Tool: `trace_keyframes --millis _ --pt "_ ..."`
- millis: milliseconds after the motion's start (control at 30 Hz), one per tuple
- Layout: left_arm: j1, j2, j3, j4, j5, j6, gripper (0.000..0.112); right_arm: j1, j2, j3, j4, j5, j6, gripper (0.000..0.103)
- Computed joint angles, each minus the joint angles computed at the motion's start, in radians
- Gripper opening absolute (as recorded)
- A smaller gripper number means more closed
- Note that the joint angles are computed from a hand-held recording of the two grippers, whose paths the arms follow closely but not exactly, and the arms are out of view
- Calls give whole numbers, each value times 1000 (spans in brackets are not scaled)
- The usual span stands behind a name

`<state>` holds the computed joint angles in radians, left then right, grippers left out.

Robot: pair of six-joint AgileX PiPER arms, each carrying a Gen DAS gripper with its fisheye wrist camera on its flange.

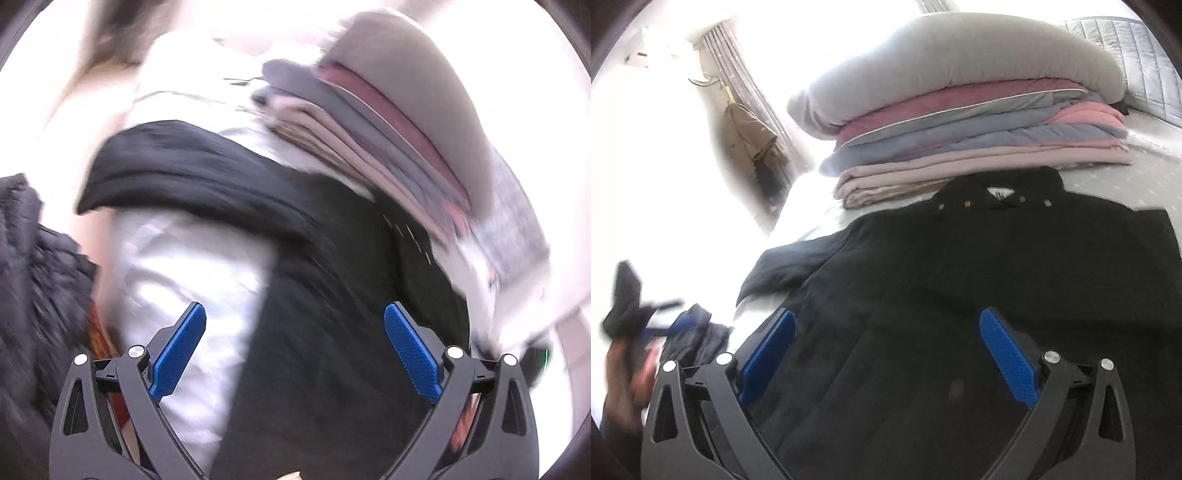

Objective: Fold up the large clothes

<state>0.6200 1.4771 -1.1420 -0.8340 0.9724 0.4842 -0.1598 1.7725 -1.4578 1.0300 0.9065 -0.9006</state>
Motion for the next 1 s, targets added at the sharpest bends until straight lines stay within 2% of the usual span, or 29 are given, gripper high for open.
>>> trace_keyframes --millis 67,167,267,300,467,600,733,767,800,833,900,1000 --pt "112 158 -97 -98 83 34 94 -30 -21 66 27 17 14 97" --pt "196 368 -228 -129 83 -35 94 -19 10 28 9 30 125 97" --pt "255 561 -316 -248 156 -70 94 -15 40 15 -7 30 150 97" --pt "264 592 -321 -277 156 -84 94 -2 66 -13 -17 29 169 97" --pt "239 696 -358 -339 36 -141 94 7 81 -25 -28 56 187 97" --pt "220 773 -445 -365 -18 -211 94 3 69 -17 -20 67 178 97" --pt "205 755 -407 -482 -153 -141 93 7 78 -29 -24 82 185 97" --pt "206 742 -404 -459 -175 -154 77 7 81 -32 -23 88 185 97" --pt "199 725 -405 -395 -219 -192 52 7 81 -33 -23 92 184 97" --pt "191 715 -404 -363 -244 -212 48 8 80 -33 -22 94 183 97" --pt "184 703 -406 -361 -256 -179 22 7 76 -33 -15 101 177 97" --pt "157 649 -383 -338 -338 -118 11 2 70 -32 -8 108 176 97"
